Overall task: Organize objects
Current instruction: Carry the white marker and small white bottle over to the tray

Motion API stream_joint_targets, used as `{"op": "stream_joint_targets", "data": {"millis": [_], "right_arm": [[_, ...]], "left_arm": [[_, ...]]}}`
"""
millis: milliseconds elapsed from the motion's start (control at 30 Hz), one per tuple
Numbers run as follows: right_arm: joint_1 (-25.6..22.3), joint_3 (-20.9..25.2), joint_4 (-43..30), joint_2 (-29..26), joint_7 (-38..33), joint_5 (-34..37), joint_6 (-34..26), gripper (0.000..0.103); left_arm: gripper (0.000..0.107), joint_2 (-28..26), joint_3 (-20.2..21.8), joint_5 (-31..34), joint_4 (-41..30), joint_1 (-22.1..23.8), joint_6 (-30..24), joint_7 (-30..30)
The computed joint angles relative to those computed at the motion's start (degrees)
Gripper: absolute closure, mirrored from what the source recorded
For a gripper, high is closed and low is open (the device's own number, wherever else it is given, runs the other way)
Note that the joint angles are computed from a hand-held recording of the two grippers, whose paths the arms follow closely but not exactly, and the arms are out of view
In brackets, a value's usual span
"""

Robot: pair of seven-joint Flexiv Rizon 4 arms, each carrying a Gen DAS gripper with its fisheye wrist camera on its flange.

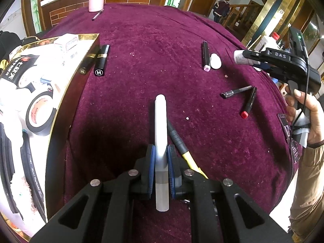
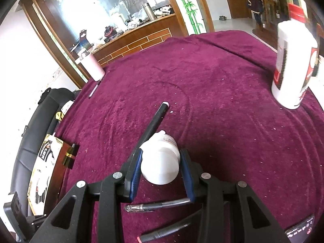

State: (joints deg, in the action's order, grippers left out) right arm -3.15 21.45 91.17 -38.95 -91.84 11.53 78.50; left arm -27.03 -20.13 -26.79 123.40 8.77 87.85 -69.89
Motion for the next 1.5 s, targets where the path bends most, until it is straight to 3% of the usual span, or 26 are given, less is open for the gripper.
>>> {"op": "stream_joint_targets", "data": {"millis": [567,1500], "right_arm": [[-4.98,7.17,3.61,2.66,-8.86,7.73,0.13,0.064],[-0.32,9.23,5.22,5.67,-21.24,18.36,-3.87,0.063]], "left_arm": [[0.095,0.83,-4.4,0.37,2.14,3.8,2.35,-0.48],[0.095,3.79,-11.43,6.04,6.68,11.78,6.62,-6.39]]}}
